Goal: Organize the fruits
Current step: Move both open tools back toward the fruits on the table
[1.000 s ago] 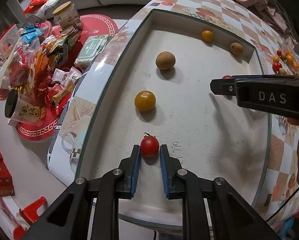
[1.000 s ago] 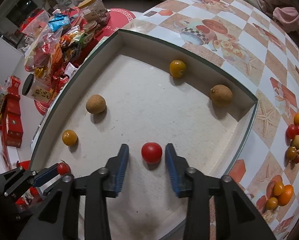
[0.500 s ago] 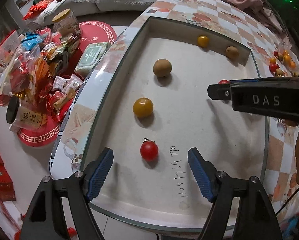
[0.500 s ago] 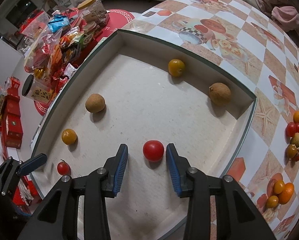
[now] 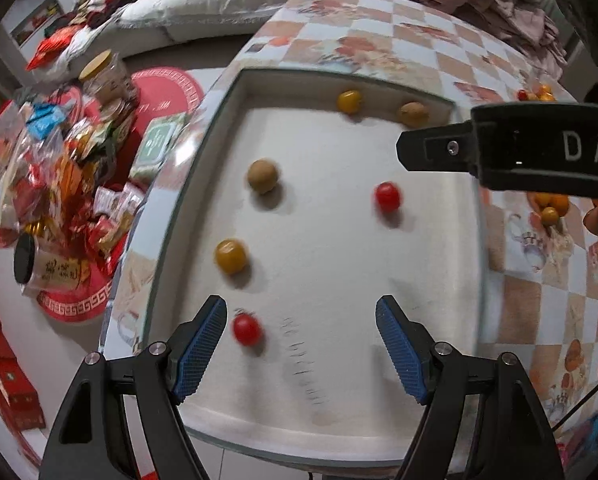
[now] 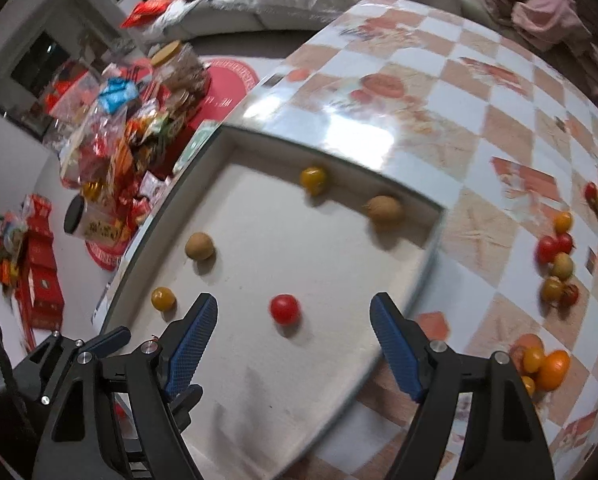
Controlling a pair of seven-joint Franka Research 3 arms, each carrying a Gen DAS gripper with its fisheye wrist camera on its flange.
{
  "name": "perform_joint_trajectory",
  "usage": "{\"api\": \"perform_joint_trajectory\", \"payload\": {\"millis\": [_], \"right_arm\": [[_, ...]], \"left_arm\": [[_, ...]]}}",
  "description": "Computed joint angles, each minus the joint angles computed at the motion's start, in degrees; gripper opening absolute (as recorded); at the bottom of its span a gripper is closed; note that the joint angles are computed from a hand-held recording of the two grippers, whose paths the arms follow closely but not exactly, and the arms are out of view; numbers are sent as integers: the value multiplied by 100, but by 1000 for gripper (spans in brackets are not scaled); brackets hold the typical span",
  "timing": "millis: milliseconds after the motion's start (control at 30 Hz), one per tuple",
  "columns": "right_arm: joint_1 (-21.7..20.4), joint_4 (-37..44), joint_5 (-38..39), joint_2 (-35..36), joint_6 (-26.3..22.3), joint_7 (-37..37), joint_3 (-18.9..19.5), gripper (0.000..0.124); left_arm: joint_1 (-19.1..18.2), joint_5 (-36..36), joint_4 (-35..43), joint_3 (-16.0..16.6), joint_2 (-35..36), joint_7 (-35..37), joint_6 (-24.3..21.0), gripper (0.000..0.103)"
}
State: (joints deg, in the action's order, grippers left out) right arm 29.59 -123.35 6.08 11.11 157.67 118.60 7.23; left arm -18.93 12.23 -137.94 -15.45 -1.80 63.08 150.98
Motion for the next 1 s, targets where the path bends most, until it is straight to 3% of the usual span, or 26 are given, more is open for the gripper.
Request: {"api": "perform_joint_trajectory", "payload": {"millis": [233,500,767,933,1000], "right_arm": [[-187,-945,-381,-849,238,765,-153,82],[-987,-2233,-840,-2047,126,1514,-10,82],[-1602,-3008,-632,-2679,14,1423,42,82],[-1740,-3045,-400,-2567,185,1074,-63,80],[-1763,-2963,-310,-2411,250,884,-108,74]], "left_arm": [[-206,-85,547,-161,267,268,-57,78],[-513,150,1531,-313,933,255,-137,78],[-906,834,2722,-230,1920,-21,-318,78],[-1099,1094,3557,-134,2607,48,-657,78],[-1153,1140,3862,-100,2853,145,-769,78]]}}
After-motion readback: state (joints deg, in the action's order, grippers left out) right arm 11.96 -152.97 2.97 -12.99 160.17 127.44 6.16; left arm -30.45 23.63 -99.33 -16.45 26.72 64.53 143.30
